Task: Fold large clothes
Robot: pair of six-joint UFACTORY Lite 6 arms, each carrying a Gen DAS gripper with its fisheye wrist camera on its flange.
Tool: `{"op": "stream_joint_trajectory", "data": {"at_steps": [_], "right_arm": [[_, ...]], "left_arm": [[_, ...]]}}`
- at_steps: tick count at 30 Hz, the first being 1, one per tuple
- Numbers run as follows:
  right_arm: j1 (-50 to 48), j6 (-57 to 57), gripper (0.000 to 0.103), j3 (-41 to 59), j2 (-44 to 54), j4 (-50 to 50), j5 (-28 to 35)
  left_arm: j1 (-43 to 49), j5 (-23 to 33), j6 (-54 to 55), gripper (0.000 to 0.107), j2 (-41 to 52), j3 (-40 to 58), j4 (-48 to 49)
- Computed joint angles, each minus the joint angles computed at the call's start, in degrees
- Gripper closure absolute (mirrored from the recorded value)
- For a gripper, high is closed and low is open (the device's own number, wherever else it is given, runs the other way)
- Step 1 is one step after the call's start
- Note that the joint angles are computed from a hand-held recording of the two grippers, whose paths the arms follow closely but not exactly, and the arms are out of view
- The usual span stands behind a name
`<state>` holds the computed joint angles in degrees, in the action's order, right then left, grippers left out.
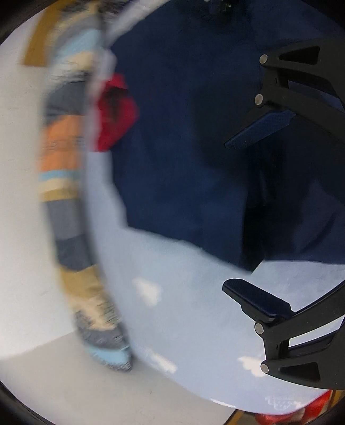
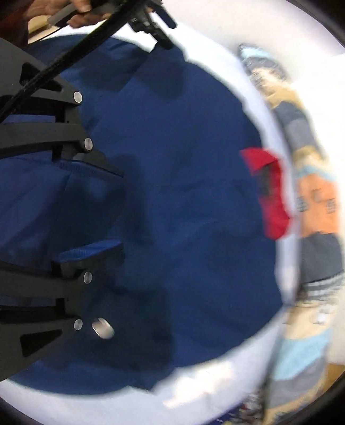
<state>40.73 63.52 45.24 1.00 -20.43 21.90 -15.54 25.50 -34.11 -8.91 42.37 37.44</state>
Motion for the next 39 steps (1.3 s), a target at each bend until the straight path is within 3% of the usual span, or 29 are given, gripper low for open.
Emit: {"op": "stream_joint_trajectory", "data": {"at_steps": [3,5,9,12,14,17,19,23,26,31,35,37,39], "right_arm": [[2.23,-0.77,0.052,3.36,2.47,-1.28,4.67],[4.5,5.98,0.052,2.01,-0.78,-7.61,4.71],[5.21,12.8,0.052,3.49,-4.43,-16.95,12.74],[0.73,8.47,0.052,0.27,-4.19,-11.06,8.81],[0.06,7.25,0.05,-0.57,0.07,-8.26,5.47],[1.42,6.14,0.049,1.27,1.03,-9.1,7.83],[0.06,5.0,0.049,-1.54,-5.67,-6.8,6.31],[-1.63,9.35,0.049,-2.92,-12.33,-13.95,13.68],[-6.48,5.32,0.049,-9.23,-18.15,-9.45,12.39],[-4.93,4.02,0.047,-14.47,-17.13,-7.75,10.88],[-4.14,2.54,0.045,-15.52,-21.83,-5.29,14.83],[-1.15,4.85,0.045,-15.79,-28.46,-6.16,18.43],[5.8,9.23,0.045,-15.48,-34.31,-9.56,27.53]], "left_arm": [[0.23,1.65,-3.56,0.008,7.37,1.27,2.79],[-0.69,2.69,-1.69,0.008,3.16,1.16,1.29],[-5.24,2.13,-5.76,0.008,-6.61,0.29,3.76],[-6.37,-1.44,-0.3,0.008,-7.24,-0.18,-3.58],[-8.43,-0.85,2.74,0.008,-0.4,0.95,-6.49],[-10.55,-1.15,0.72,0.008,8.12,0.91,-6.19],[-10.85,-0.53,1.09,0.008,6.3,0.83,-8.27],[-13.16,0.22,1.44,0.008,-2.88,-0.23,-9.67],[-15.33,-0.38,2.93,0.008,-5.42,-1.04,-11.77],[-20.37,-0.2,5.93,0.008,2.94,-0.83,-14.36],[-18.88,0.73,8.46,0.007,5.07,0.25,-17.71],[-19.19,2.43,7.53,0.008,-0.01,-0.97,-16.35],[-20.66,5.09,6.06,0.008,-5.17,-2.12,-14.24]]}}
